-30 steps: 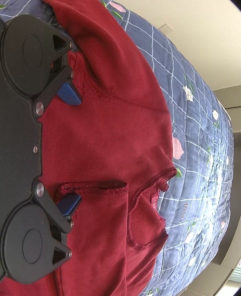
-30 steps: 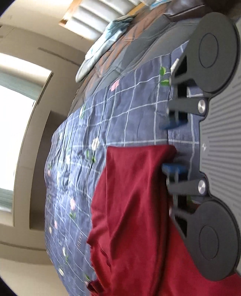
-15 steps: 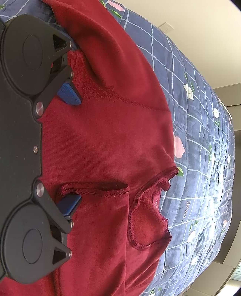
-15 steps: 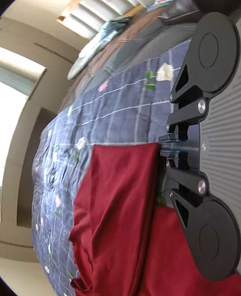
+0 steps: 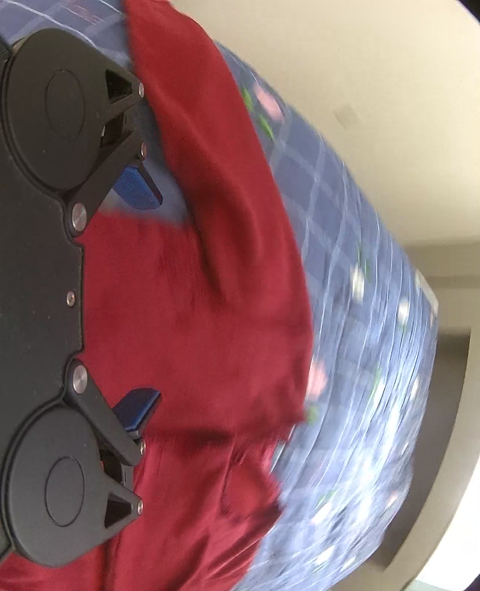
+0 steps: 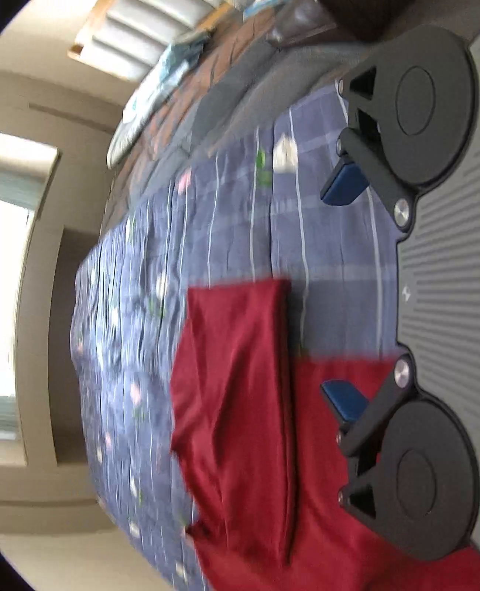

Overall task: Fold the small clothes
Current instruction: 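Open the right gripper and release the folded sleeve on the body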

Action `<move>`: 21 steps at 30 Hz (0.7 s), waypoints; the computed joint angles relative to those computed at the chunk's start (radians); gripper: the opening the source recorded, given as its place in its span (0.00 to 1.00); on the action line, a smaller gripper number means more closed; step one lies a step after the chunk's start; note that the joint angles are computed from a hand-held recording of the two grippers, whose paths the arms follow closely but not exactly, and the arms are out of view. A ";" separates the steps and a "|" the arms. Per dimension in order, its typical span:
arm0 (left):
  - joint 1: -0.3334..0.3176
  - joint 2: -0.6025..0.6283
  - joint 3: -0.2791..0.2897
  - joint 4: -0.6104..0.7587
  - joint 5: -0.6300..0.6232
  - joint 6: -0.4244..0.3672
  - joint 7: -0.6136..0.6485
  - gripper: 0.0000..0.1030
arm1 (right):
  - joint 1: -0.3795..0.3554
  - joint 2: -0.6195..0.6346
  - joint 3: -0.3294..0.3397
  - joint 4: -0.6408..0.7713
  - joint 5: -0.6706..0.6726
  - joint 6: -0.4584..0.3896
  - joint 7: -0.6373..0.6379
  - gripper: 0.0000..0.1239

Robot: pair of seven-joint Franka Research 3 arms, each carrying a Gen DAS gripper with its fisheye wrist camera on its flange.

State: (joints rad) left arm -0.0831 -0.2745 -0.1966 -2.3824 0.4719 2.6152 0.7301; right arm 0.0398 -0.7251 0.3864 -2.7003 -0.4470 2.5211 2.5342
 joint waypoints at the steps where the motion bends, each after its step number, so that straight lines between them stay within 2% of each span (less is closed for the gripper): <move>1: 0.012 -0.021 0.005 -0.013 -0.001 -0.016 -0.023 0.99 | 0.015 0.020 -0.001 0.015 0.010 0.007 -0.010 0.83; 6: 0.116 -0.136 0.011 -0.094 0.057 -0.115 -0.197 0.99 | 0.090 0.157 0.006 0.096 0.040 0.086 -0.070 0.83; 8: 0.147 -0.174 0.032 -0.130 0.066 -0.128 -0.238 0.99 | 0.114 0.214 0.011 0.131 0.043 0.109 -0.088 0.83; 11: 0.198 -0.222 0.068 -0.185 0.067 -0.110 -0.290 0.99 | 0.153 0.279 0.012 0.173 0.043 0.129 -0.109 0.83; 15: 0.272 -0.258 0.109 -0.244 0.047 -0.036 -0.368 0.99 | 0.198 0.331 0.006 0.210 0.036 0.125 -0.119 0.83; 19: 0.348 -0.267 0.123 -0.275 0.004 0.027 -0.473 0.99 | 0.227 0.358 -0.008 0.231 0.023 0.109 -0.112 0.83; 21: 0.398 -0.270 0.101 -0.278 0.007 0.021 -0.553 0.90 | 0.235 0.370 -0.012 0.242 0.009 0.101 -0.104 0.83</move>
